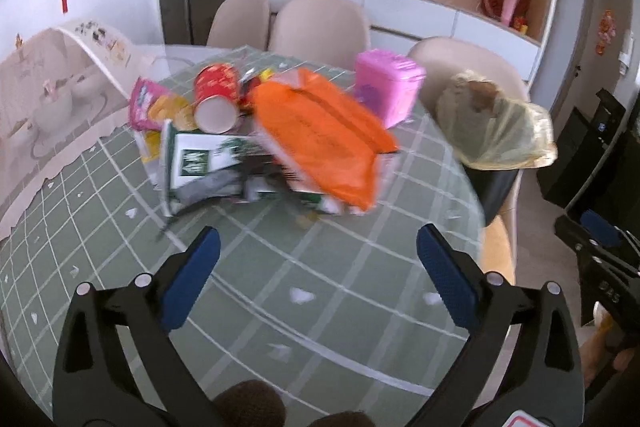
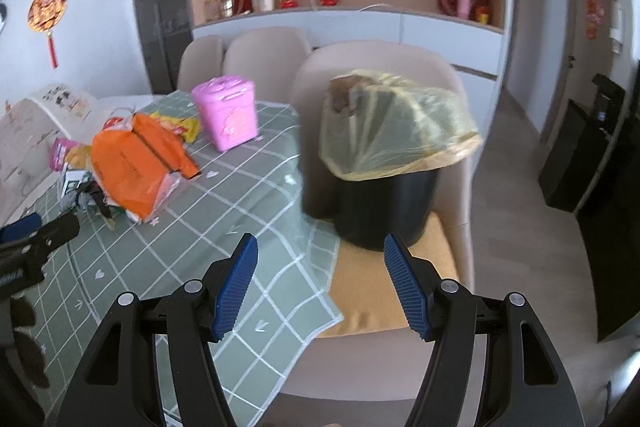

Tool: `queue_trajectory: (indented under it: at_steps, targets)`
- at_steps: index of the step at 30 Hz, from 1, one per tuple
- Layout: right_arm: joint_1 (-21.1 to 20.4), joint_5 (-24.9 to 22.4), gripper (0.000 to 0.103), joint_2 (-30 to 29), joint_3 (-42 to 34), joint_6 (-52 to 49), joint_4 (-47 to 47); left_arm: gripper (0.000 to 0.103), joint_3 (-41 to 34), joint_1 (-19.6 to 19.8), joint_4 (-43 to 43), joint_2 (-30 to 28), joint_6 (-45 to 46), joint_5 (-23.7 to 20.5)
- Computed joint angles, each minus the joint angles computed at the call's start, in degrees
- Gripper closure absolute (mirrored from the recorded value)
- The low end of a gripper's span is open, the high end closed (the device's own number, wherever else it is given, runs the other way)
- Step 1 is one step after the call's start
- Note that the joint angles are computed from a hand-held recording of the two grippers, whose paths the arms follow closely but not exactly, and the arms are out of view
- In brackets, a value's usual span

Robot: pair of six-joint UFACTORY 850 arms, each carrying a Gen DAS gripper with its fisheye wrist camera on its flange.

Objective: Collect trash
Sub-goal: 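Reach the right gripper to the orange plastic bag and close on it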

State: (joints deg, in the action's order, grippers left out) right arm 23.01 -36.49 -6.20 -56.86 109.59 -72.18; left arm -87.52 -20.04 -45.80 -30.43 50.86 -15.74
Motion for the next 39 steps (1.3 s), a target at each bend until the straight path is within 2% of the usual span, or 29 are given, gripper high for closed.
queue_trajectory:
  at_steps: [5,9,12,14,17,20,23,24,25,26,27,29,32,35,38,39]
  targets:
    - [-2.8,9.9,0.041,-4.9,-6.6,-15.7,5.7,0.009,-6.9,3.3,10.1,-4.6,-11.9,-5.3]
    - [-4.9,16.0,0.041,-11.5,-15.9,-32.5,13.6,0.01,-10.1,5.0,15.0,-6.5,-16.1,-4.3]
    - [-6.7,19.5,0.041,-18.0,-24.7,-44.1,22.4,0.01,-12.7,6.4,14.8,-8.0,-17.6,-5.5]
    - [-7.1,18.8,0.041,-22.2,-30.6,-51.0,27.9,0.01,-14.1,7.1,14.2,-8.9,-18.0,-6.7]
    - [-7.7,16.8,0.041,-29.5,-41.0,-68.2,41.6,0.01,-15.1,8.4,8.9,-9.6,-14.5,-9.1]
    - [-8.1,11.8,0.041,-34.9,-48.5,-83.4,53.3,0.01,-14.9,9.3,5.8,-9.5,-12.7,-11.3]
    - [-8.5,12.1,0.041,-34.6,-47.3,-89.3,58.6,0.01,-14.5,9.8,3.1,-9.5,-10.7,-12.4]
    - [-8.8,11.6,0.046,-34.5,-47.1,-91.4,61.3,0.01,-14.3,9.8,3.1,-9.5,-10.5,-12.6]
    - [-9.1,10.7,0.053,-34.0,-46.4,-94.4,65.3,0.01,-14.2,9.6,3.0,-9.5,-10.1,-12.5]
    - [-9.2,9.5,0.069,-33.7,-45.9,-95.5,67.0,0.01,-13.9,9.3,3.1,-9.5,-9.7,-12.2]
    - [-9.3,8.8,0.08,-33.0,-44.9,-95.3,66.5,0.01,-13.8,9.1,3.5,-9.5,-9.7,-12.4]
    - [-9.4,9.4,0.09,-30.7,-41.7,-94.2,64.7,0.01,-14.5,8.5,4.8,-10.0,-11.1,-14.5]
    - [-10.6,11.9,0.095,-26.1,-35.7,-93.7,65.1,0.01,-12.8,7.3,4.5,-8.5,-10.5,-13.0]
    - [-12.7,14.1,0.095,-22.8,-31.4,-95.5,68.1,0.011,-12.2,6.2,5.6,-7.7,-12.4,-12.3]
    - [-14.8,15.3,0.095,-20.8,-28.5,-102.7,74.7,0.02,-12.7,5.1,8.9,-7.8,-17.4,-12.8]
    - [-15.7,15.6,0.095,-20.2,-27.6,-107.7,79.8,0.023,-12.8,4.5,10.3,-7.7,-19.6,-13.1]
